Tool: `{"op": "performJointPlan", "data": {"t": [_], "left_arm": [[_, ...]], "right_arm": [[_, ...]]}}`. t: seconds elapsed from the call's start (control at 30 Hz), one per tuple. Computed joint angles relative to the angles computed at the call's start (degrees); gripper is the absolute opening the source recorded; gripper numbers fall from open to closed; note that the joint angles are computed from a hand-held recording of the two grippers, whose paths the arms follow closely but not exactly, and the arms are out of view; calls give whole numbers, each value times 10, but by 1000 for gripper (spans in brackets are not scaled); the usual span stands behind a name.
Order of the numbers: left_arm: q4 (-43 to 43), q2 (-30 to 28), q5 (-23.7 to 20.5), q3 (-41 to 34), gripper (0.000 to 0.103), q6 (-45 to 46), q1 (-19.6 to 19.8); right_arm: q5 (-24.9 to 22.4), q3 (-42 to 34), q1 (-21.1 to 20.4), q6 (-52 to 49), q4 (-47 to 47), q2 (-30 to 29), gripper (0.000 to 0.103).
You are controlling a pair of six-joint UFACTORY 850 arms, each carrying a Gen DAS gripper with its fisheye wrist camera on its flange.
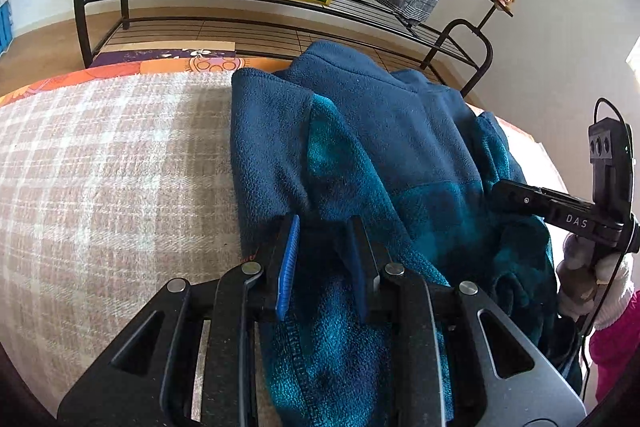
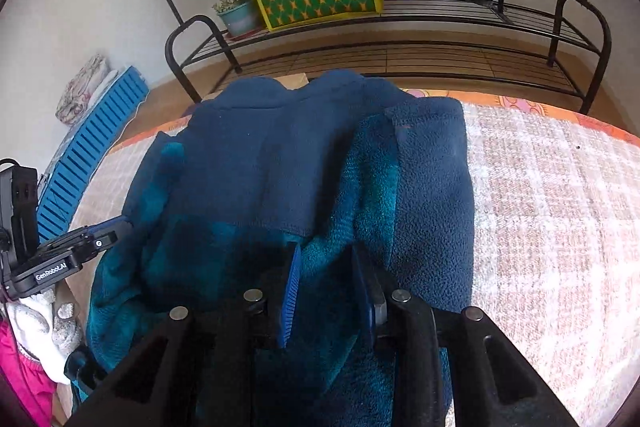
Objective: Fold large clothes
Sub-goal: 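Lay the folded hem flat on the jacket and open both grippers, then grasp the collar end with both grippers and fold it over onto the bundle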
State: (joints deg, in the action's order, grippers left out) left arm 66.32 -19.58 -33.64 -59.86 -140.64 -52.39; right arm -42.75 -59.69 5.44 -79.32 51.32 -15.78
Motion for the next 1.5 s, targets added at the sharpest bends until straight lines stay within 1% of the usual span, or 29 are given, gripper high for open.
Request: {"op": "performJointPlan", "data": {"t": [0.07, 0.1, 0.17, 0.2, 0.23, 0.27, 0.3, 0.33, 0.37, 0.4, 0.43, 0.47, 0.5, 0.57, 0.63, 0.73, 0.77, 0.8, 0.83, 0.87, 0.9, 0.93, 0.97, 1.0, 1.07, 1.17, 1.23, 1.37, 1.5], "left_arm": [[-20, -3, 2, -8, 25, 32, 3], [-21, 1, 8, -6, 25, 33, 5], [16, 24, 23, 15, 25, -19, 6], [46, 39, 19, 29, 26, -56, 4], [61, 51, 9, 39, 35, -76, 4], [66, 62, -5, 49, 44, -91, 5], [69, 71, -19, 58, 59, -104, 7], [57, 74, -35, 65, 62, -108, 13], [35, 74, -32, 68, 62, -103, 25], [36, 76, -5, 76, 62, -115, 41], [61, 78, 29, 88, 62, -151, 58], [94, 77, 51, 96, 62, -190, 70], [127, 74, 68, 102, 62, -222, 81], [182, 66, 86, 104, 62, -263, 97], [190, 55, 95, 97, 62, -252, 108], [132, 40, 84, 73, 62, -165, 113], [125, 35, 87, 67, 62, -150, 117], [114, 30, 87, 61, 57, -131, 119], [101, 24, 89, 52, 46, -109, 121], [92, 15, 87, 43, 42, -93, 123], [84, 8, 89, 35, 24, -77, 124], [69, 1, 92, 27, 12, -57, 126], [63, -4, 82, 21, 11, -48, 122], [60, -7, 75, 16, 7, -40, 119], [63, -8, 63, 12, 5, -39, 113], [77, 2, 42, 15, 4, -59, 101], [87, 13, 22, 16, 4, -70, 89], [67, 30, -11, 7, 4, -47, 66], [40, 47, -52, -6, 4, -17, 33]], "right_arm": [[-16, -11, -2, 8, -13, -8, 27], [-28, -21, -4, 20, -26, -13, 27], [-79, -45, -15, 30, -32, -23, 30], [-111, -55, -28, 15, -13, -27, 30], [-139, -63, -41, -1, 9, -30, 32], [-159, -72, -53, -14, 26, -35, 41], [-168, -80, -61, -21, 40, -39, 46], [-169, -88, -68, -24, 53, -45, 59], [-166, -100, -72, -23, 59, -54, 62], [-156, -112, -72, -12, 59, -65, 62], [-145, -124, -71, 5, 58, -78, 62], [-142, -135, -71, 21, 60, -92, 62], [-140, -147, -70, 38, 61, -106, 62], [-125, -163, -67, 60, 61, -127, 59], [-110, -175, -60, 67, 56, -141, 56], [-108, -192, -51, 68, 52, -158, 52], [-108, -193, -48, 66, 53, -160, 50], [-110, -196, -44, 63, 53, -164, 49], [-110, -195, -40, 62, 50, -165, 46], [-108, -194, -36, 62, 46, -165, 43], [-101, -191, -31, 59, 42, -164, 40], [-89, -184, -26, 48, 44, -158, 33], [-82, -179, -23, 36, 45, -153, 21], [-78, -176, -20, 27, 42, -150, 16], [-54, -163, -16, 10, 41, -136, 10], [-32, -143, -15, -21, 60, -112, 7], [-33, -134, -19, -41, 79, -95, 7], [-36, -112, -26, -70, 98, -54, 6], [-44, -83, -38, -96, 103, -6, 6]]}}
